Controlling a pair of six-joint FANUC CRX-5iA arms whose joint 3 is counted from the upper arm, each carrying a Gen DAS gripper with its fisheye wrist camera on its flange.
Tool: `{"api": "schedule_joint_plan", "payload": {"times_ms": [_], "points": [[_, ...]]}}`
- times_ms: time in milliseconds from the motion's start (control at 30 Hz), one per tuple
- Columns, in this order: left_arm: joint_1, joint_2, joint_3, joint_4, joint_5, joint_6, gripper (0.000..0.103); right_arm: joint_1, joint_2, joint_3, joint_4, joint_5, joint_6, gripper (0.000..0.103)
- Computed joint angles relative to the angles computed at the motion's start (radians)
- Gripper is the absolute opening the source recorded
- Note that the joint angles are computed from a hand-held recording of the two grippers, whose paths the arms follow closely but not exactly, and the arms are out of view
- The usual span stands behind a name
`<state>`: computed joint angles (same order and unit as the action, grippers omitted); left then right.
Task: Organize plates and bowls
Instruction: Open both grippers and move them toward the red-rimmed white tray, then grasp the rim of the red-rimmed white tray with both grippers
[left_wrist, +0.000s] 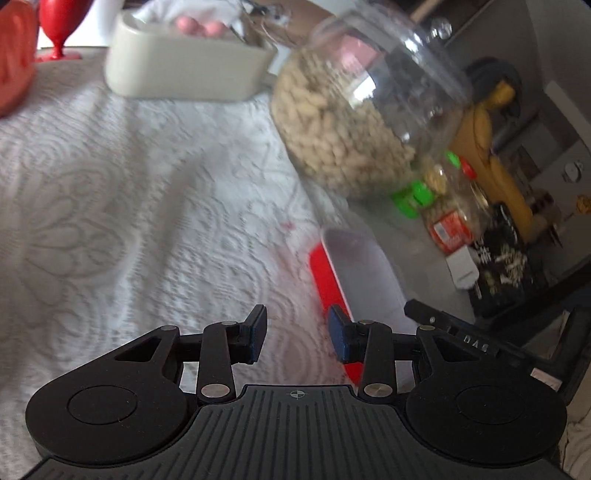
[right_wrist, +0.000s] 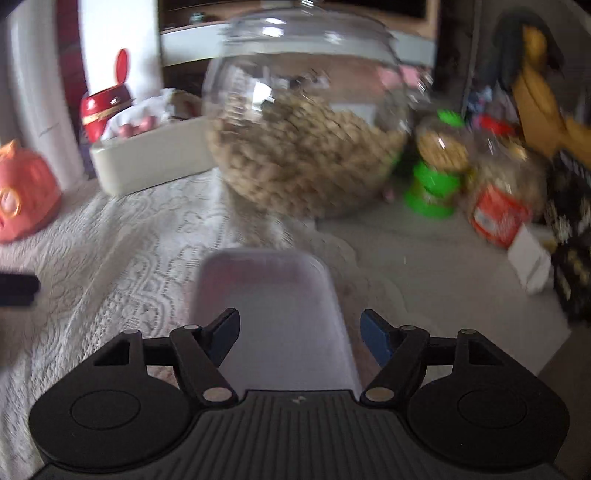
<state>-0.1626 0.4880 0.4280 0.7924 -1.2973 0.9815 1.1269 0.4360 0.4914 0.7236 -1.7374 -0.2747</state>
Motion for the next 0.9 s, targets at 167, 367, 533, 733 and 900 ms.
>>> {"api": "schedule_joint_plan", "payload": {"times_ms": [167, 367, 533, 733, 900], "points": [[-0.074, 0.044, 0.053, -0.05, 0.006, 0.07, 0.041, 0.006, -0.155, -0.242, -0.008, 0.162, -0.246, 0.065], [-0.068, 0.05, 0.052, -0.042, -0.038, 0.033, 0.025, -0.015, -0.149, -0.226, -0.043, 0.246, -0.17, 0.04], [-0.011, 0.002, 0.001, -0.07, -0.036, 0.011, 0.024, -0.003, -0.101, -0.165, -0.015, 0.301, -0.138, 0.041], [0.107, -0.073, -0.093, -0.06, -0.046, -0.036, 0.024, 0.006, 0.006, -0.044, -0.015, 0.393, -0.06, 0.04], [0.202, -0.1, -0.12, -0.089, -0.097, -0.053, 0.023, 0.01, 0.095, 0.068, -0.063, 0.47, 0.058, 0.04]]}}
